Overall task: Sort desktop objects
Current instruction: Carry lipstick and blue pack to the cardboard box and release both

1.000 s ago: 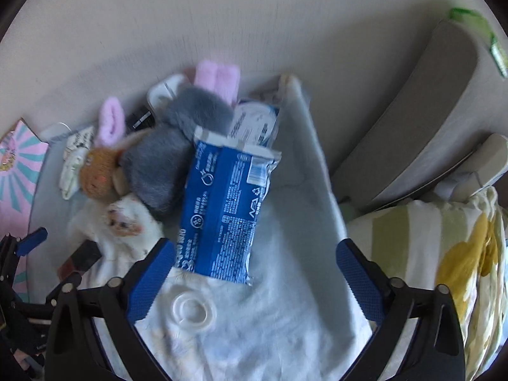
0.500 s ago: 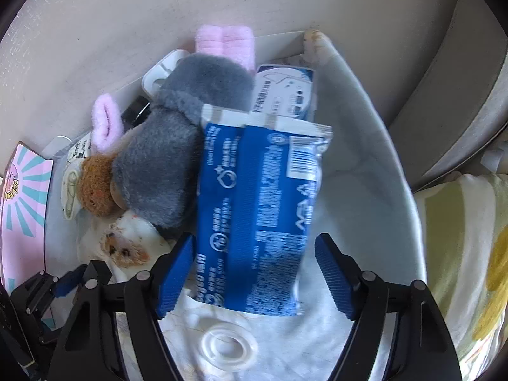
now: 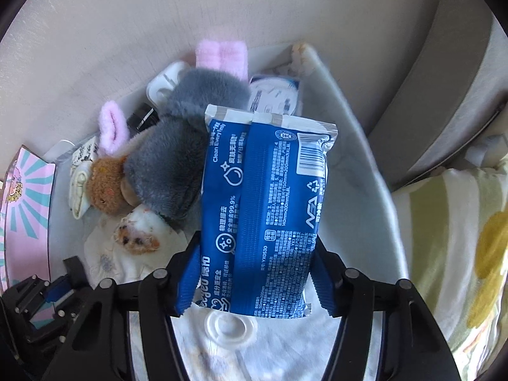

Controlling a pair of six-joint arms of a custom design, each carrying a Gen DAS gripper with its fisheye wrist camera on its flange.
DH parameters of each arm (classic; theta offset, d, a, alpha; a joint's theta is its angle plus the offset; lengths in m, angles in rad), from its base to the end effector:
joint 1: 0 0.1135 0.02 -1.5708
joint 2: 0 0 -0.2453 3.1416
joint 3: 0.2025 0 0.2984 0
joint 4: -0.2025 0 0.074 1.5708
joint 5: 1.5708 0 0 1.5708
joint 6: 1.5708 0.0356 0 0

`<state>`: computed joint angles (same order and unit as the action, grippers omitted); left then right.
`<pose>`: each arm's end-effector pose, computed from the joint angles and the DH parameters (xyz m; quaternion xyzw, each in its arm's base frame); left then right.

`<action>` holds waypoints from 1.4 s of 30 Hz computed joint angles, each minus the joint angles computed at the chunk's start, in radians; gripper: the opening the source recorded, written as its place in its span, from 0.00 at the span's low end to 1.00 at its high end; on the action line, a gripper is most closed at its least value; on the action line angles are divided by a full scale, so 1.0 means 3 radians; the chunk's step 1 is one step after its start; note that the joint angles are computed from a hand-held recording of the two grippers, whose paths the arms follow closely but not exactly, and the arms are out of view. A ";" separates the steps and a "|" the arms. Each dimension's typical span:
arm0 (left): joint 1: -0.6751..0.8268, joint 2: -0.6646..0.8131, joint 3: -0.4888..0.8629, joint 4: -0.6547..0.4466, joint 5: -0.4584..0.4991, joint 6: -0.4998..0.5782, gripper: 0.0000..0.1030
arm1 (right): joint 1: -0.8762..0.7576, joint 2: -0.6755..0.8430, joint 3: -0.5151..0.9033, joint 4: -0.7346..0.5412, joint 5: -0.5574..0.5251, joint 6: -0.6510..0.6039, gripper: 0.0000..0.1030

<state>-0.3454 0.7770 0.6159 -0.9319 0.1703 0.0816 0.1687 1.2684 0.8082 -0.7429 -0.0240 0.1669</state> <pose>0.1799 -0.0712 0.2010 0.2248 0.9418 -0.1129 0.2229 0.2708 0.0470 0.1694 -0.0031 0.9831 0.0422 0.1783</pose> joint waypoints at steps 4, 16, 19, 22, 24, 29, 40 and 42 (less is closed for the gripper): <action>0.0132 0.0085 0.0206 -0.0015 0.0078 0.0040 0.17 | 0.0087 -0.0268 0.0094 -0.0257 0.0089 0.0068 0.56; 0.0615 -0.0111 0.0779 -0.0479 0.0302 0.0221 0.17 | 0.0400 -0.0387 0.0642 -0.0446 0.0202 -0.0061 0.55; 0.0978 -0.0104 0.1071 -0.0710 0.0417 0.0374 0.17 | 0.0597 -0.0297 0.0855 -0.0481 0.0231 -0.0123 0.55; 0.1321 -0.0042 0.1262 -0.0784 0.0470 0.0488 0.17 | 0.0798 -0.0193 0.1040 -0.0461 0.0199 -0.0157 0.55; 0.1551 -0.0001 0.1366 -0.0831 0.0530 0.0579 0.17 | 0.0964 -0.0065 0.1186 -0.0407 0.0207 -0.0175 0.55; 0.2259 0.0124 0.1604 -0.0914 0.0672 0.0877 0.17 | 0.1403 0.0393 0.1697 -0.0331 0.0182 -0.0253 0.55; 0.3473 0.0396 0.1703 -0.0994 0.0913 0.1372 0.17 | 0.2187 0.1764 0.3108 -0.0476 -0.0028 -0.0469 0.55; 0.3602 0.0448 0.1678 -0.0986 0.0923 0.1435 0.17 | 0.2291 0.2049 0.3395 -0.0564 -0.0079 -0.0504 0.55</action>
